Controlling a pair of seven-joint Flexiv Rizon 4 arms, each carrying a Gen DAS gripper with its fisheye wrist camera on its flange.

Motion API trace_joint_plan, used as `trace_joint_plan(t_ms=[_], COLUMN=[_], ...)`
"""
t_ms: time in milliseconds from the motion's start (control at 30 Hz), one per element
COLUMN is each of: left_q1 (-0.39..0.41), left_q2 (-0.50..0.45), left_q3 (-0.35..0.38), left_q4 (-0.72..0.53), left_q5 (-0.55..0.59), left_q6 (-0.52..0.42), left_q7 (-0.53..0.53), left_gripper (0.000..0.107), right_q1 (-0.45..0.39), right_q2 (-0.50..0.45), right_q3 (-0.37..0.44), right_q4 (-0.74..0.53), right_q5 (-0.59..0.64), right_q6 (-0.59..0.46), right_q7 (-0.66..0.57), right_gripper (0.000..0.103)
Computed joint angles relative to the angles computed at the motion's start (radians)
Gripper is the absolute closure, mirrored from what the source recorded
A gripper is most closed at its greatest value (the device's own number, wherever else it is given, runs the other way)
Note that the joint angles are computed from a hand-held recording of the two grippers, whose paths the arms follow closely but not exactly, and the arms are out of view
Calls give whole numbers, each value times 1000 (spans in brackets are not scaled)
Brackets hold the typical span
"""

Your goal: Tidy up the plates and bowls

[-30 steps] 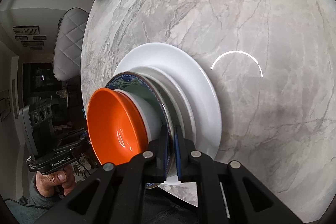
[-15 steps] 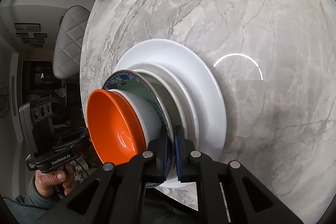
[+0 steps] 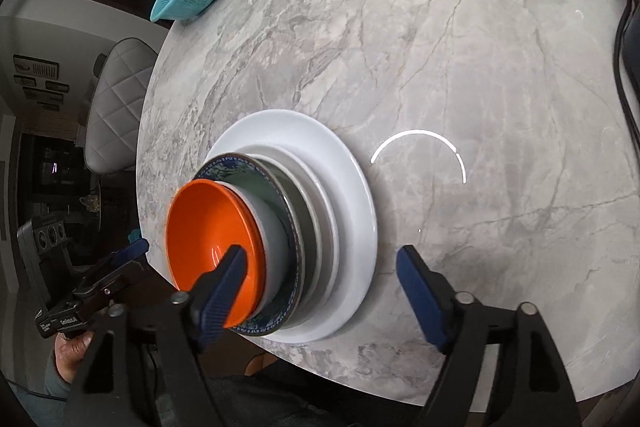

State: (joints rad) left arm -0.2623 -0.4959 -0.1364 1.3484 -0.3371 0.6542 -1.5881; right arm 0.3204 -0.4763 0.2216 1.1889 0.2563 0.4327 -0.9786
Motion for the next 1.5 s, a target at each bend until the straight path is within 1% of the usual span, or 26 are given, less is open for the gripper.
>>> trace_joint_plan(t_ms=[33,100,167,200,233,267,300,333,400,433,467,500,533,633,700,733,800,833,1033,1133,1167,1200,1267,1367,1500], left_q1=[-21,-67,-123,-149,-180,-216,-241,-262,-298,-308,-320,-332,-339,-320,-326,-327,-353,-359,-352,-373,-372,-360,-360,-358,-361], left_q2=[20,57,97,112,125,135,145,157,168,176,182,187,189,189,197,197,168,158,137,119,118,121,120,111,118], left_q3=[18,55,100,119,143,170,183,190,191,182,173,163,148,91,80,77,73,70,64,75,74,66,68,69,76], left_q4=[15,35,47,44,27,-4,-25,-32,-77,-81,-89,-102,-111,-115,-118,-125,-218,-241,-275,-320,-322,-309,-311,-328,-322], left_q5=[35,125,247,308,379,461,517,560,628,644,662,678,685,649,657,662,739,756,745,754,747,721,712,694,701], left_q6=[43,127,209,236,237,209,193,196,141,136,115,73,41,-7,-46,-63,-213,-246,-226,-298,-296,-269,-268,-316,-336], left_q7=[-22,-93,-208,-273,-350,-448,-527,-603,-736,-787,-835,-875,-899,-897,-932,-930,-910,-887,-823,-836,-831,-810,-798,-772,-766], left_gripper=[6,6,6,6,6,6,6,6,6,6,6,6,6,6,6,6,6,6,6,6,7,7,9,9,9], right_q1=[4,10,12,15,17,17,14,12,11,12,14,18,24,51,66,74,80,84,90,100,103,107,112,116,123], right_q2=[11,30,46,56,66,74,83,94,123,140,160,181,202,254,277,288,304,311,332,337,338,340,341,337,329], right_q3=[-3,-8,-7,-8,-7,-4,-1,2,5,5,4,4,0,-15,-21,-25,-27,-30,-26,-21,-20,-20,-19,-21,-21], right_q4=[10,31,49,61,75,84,91,101,131,146,163,184,207,259,280,294,317,326,341,340,339,339,339,332,322], right_q5=[-12,-35,-48,-59,-70,-75,-75,-74,-81,-88,-98,-110,-131,-220,-276,-314,-360,-382,-429,-455,-460,-470,-486,-503,-518], right_q6=[6,28,58,77,102,119,132,148,190,205,229,261,295,344,335,328,319,312,279,279,279,278,278,263,246], right_q7=[-2,-10,-31,-46,-68,-91,-115,-136,-179,-196,-211,-227,-236,-204,-170,-151,-125,-103,-15,11,21,30,49,70,86], right_gripper=[17,11,6,5,5,5,5,4,4,3,3,1,1,0,0,0,0,0,0,0,0,0,0,0,0])
